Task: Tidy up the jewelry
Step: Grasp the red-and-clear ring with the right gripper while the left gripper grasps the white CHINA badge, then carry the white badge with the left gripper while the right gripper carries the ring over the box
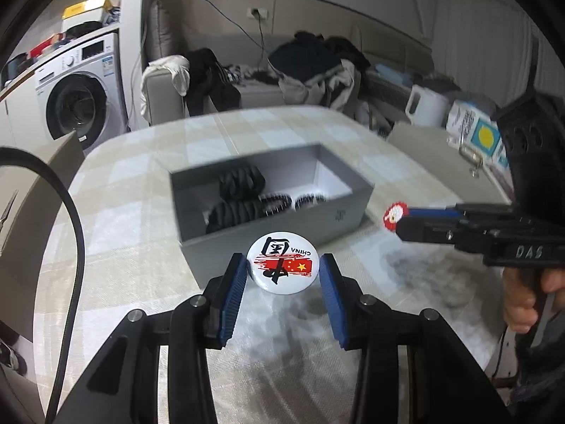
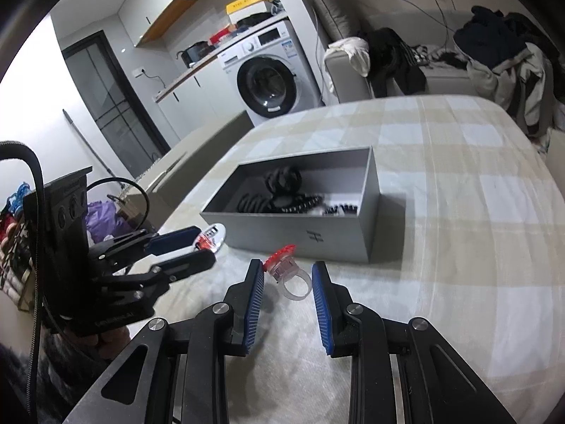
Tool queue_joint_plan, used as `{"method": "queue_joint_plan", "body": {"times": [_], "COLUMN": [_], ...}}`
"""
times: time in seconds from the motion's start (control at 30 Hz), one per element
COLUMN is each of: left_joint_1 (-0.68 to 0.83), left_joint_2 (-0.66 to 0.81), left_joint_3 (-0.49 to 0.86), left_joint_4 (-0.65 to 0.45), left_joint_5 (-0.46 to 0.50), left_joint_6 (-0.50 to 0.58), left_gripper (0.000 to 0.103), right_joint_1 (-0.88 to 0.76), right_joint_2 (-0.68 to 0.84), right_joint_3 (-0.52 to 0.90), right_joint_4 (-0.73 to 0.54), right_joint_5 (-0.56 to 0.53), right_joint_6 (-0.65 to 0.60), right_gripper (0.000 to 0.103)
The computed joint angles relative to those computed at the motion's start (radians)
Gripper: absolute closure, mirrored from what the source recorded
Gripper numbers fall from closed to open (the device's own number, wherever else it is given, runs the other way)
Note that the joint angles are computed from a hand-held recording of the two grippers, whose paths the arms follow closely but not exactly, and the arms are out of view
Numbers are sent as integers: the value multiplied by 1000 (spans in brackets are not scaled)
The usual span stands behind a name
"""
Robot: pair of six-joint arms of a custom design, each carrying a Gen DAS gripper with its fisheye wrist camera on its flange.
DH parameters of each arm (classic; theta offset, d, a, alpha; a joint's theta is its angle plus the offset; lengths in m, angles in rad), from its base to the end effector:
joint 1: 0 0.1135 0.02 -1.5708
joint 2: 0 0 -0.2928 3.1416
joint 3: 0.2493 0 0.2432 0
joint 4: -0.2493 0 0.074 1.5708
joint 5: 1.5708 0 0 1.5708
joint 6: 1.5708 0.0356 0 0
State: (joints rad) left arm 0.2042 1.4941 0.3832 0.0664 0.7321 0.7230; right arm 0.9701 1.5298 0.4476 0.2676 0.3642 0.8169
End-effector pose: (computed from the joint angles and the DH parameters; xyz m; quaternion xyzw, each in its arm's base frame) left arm 0.2070 0.0186 0.1340 0.3213 0.8476 -0.2005 0.3718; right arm 0.1491 0.1951 0.1481 -0.0033 0.9164 0.1774 0.3587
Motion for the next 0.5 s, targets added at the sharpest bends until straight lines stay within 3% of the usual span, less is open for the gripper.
{"method": "queue_joint_plan", "body": {"times": [0.5], "left_joint_1": [-25], "left_joint_2": [8], "left_joint_3": [38], "left_joint_4": [61], "left_joint_5": [27], "left_joint_6": [-134], "left_gripper": [66], "right_joint_1": [-48], "right_joint_2": [-27], "right_joint_3": [30], "right_joint_4": [-8], "right_joint_5": [-4], "right_joint_6": [-34], "right_gripper": [76]}}
